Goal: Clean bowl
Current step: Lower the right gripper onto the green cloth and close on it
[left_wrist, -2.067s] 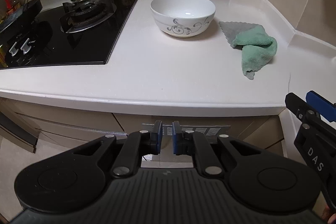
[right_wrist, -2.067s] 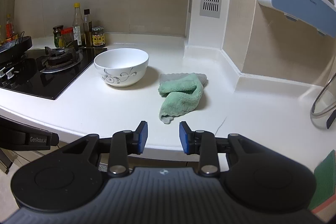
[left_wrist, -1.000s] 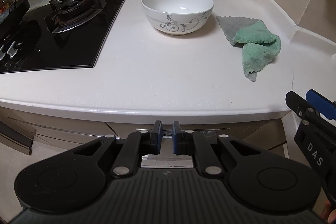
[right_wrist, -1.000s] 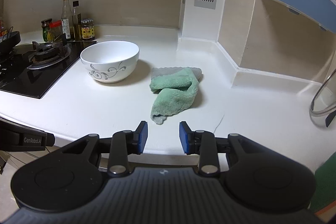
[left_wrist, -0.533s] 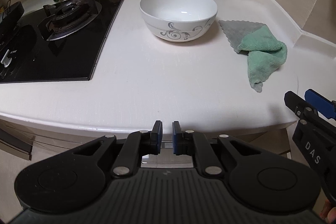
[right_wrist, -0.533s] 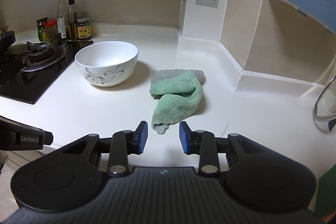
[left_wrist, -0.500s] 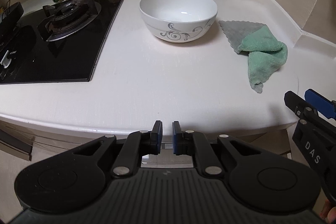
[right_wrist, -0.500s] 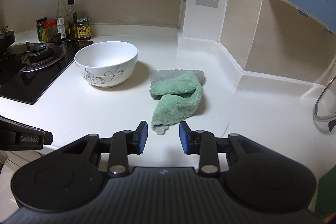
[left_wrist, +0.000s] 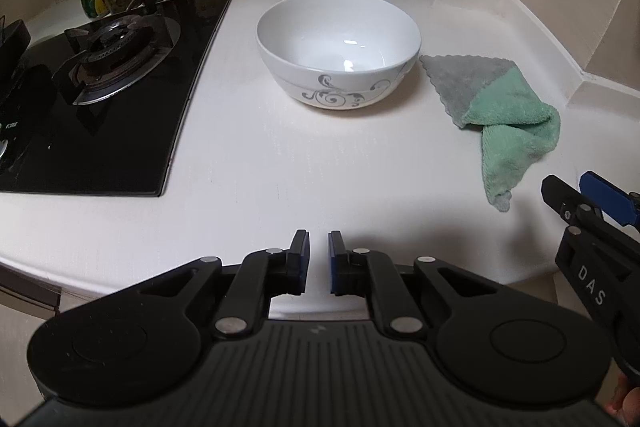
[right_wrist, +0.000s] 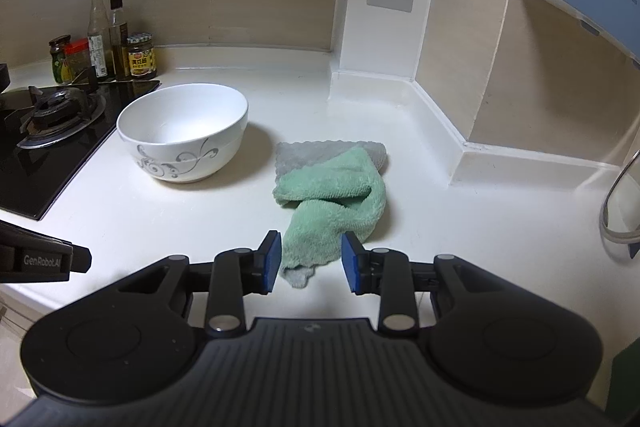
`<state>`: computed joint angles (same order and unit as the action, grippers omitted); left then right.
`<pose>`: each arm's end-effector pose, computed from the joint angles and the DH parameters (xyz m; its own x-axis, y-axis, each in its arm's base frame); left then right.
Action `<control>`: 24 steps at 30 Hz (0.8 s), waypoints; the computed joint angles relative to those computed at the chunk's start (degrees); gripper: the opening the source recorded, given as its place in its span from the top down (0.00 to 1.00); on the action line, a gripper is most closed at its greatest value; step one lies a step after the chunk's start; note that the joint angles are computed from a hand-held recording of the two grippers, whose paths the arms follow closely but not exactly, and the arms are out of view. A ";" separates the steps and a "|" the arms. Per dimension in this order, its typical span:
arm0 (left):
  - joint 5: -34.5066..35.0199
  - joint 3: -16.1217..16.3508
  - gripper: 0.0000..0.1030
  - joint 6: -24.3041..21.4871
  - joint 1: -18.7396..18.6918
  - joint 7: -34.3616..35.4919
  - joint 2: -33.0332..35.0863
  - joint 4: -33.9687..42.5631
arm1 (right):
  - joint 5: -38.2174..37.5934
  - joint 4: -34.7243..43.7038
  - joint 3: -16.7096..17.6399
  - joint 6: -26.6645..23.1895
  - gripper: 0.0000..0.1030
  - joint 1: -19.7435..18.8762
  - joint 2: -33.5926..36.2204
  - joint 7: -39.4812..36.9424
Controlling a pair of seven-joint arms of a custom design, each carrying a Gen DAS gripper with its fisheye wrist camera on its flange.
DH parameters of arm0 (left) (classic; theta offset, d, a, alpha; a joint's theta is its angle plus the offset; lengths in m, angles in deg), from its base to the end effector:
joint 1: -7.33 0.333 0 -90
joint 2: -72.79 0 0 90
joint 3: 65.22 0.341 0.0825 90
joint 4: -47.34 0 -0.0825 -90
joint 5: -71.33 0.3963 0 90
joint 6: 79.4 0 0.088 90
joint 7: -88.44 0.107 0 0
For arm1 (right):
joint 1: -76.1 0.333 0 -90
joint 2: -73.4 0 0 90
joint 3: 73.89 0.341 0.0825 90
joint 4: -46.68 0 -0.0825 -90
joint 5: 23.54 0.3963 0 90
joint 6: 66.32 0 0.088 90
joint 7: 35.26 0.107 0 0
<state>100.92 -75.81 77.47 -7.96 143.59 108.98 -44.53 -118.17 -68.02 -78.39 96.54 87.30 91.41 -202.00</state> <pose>0.6839 -0.3238 0.3331 -0.2042 -0.9789 0.0102 -0.8311 0.1678 -0.5302 0.6115 0.1270 0.3328 -0.1991 -0.9744 0.1044 -0.6298 0.0456 -0.7755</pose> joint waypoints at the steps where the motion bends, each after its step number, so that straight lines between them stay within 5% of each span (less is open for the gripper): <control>1: -0.18 0.00 0.90 -0.15 0.05 0.43 0.37 0.63 | 0.38 0.54 0.01 -0.04 0.73 -0.05 0.41 -0.27; 24: -4.38 -0.76 0.90 -4.70 0.54 7.62 8.05 13.00 | 10.59 7.69 -3.16 -0.13 0.73 2.06 6.77 -8.11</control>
<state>96.54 -76.57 72.77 -7.42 151.21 117.03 -31.52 -107.58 -60.33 -81.55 96.41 89.37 98.18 -210.11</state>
